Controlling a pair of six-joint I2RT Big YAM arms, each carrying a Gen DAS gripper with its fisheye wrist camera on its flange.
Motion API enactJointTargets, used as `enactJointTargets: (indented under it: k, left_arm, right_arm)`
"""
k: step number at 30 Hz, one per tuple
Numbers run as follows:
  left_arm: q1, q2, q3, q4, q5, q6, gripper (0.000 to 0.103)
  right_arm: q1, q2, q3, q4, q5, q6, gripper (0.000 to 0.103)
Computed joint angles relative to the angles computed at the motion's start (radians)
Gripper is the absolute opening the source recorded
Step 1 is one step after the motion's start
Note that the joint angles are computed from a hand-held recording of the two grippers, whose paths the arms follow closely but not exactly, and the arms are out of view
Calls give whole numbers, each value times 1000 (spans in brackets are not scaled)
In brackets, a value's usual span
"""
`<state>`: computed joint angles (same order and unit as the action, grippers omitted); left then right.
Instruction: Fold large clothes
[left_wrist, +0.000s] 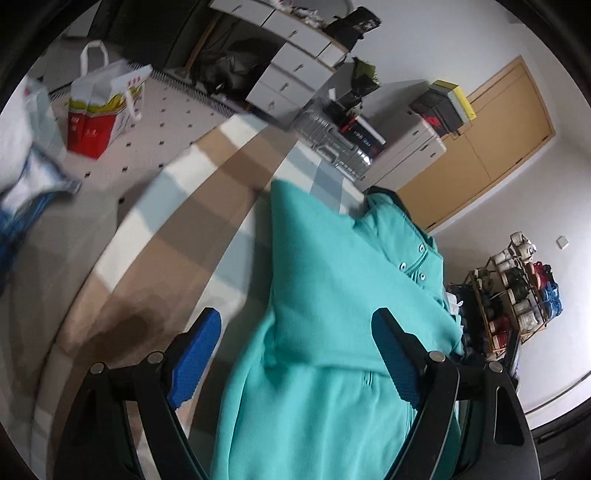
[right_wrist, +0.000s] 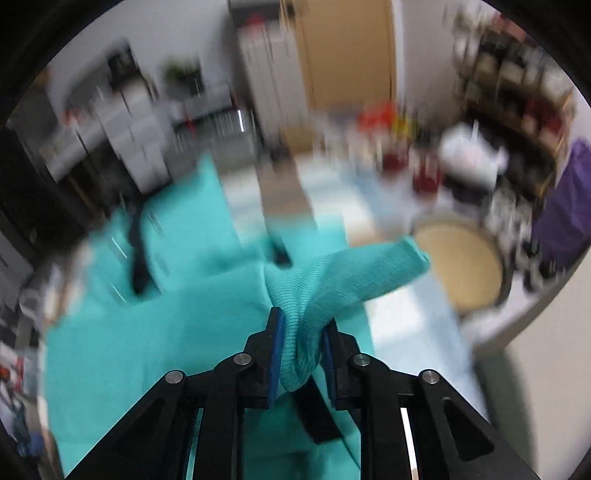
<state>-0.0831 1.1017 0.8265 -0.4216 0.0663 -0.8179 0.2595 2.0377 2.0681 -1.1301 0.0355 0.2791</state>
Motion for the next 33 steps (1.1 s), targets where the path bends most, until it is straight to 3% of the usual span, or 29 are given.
enactJointTargets:
  k: [1,3,6,7,8,10,12,15,17,19,21,23,24,26,27,28,29,31,33]
  left_arm:
    - [10,23,15,14,46,22,80]
    - [11,77,57,19,115,78,80]
    - [-16,153,123,17,157,153,80]
    - [-34,189,154,6,140,200,80]
    - [-47,218,180,-15,124,231,80]
    - [-73,299,252,-109,71,279,80]
    - [-91,355,294,-180,11,280,80]
    - [-112,384,325,-225,-57,323,80]
    - [-125,397,329,-225,-83,365,88]
    - [-141,405,330,-232,-122,419,91]
    - [-145,398,318,-224,-142,441,91]
    - [-126,362,284,-169,-91,411,91]
    - [-99,326,253,-132,-46,366,91]
    - [-65,267,215,-87,-7,295,91]
    - [-49,229,196,-79,-23,277,91]
    - [-43,193,190,-109,-96,259,91]
    - [-36,161,178,-124,-155,240,91]
    - [-6,84,121,-81,-185,215,91]
    - [29,30,84,-81,-208,194,91]
  right_arm:
    - [-8,-15,-28,5,-25,15,32]
    - [-13,-77,-134,98,-47,-9,35]
    - [-10,-111,-144,42,-75,-96,50]
    - [-12,-122,-136,-4,-91,-109,61]
    - [-14,-135,-146,-17,-113,-114,64]
    - [-9,-159,-139,-41,-136,-147,64]
    - [9,-187,-143,-8,-109,-195,64]
    - [50,-213,-145,88,-73,-262,75]
    - [82,-185,-119,142,-6,-296,81]
    - [99,-121,-57,132,33,-299,81]
    - [113,-35,29,73,72,-292,81]
    - [120,99,162,-86,133,-279,82]
    - [128,135,172,-118,167,-265,84]
    - [153,124,173,-98,217,-274,84]
    - [160,145,222,-146,198,-279,81]
    - [169,147,247,-163,146,-272,68]
    - [181,125,230,-129,97,-260,68]
    - [225,102,229,-56,11,-260,72]
    - [270,136,308,-49,-76,-273,79]
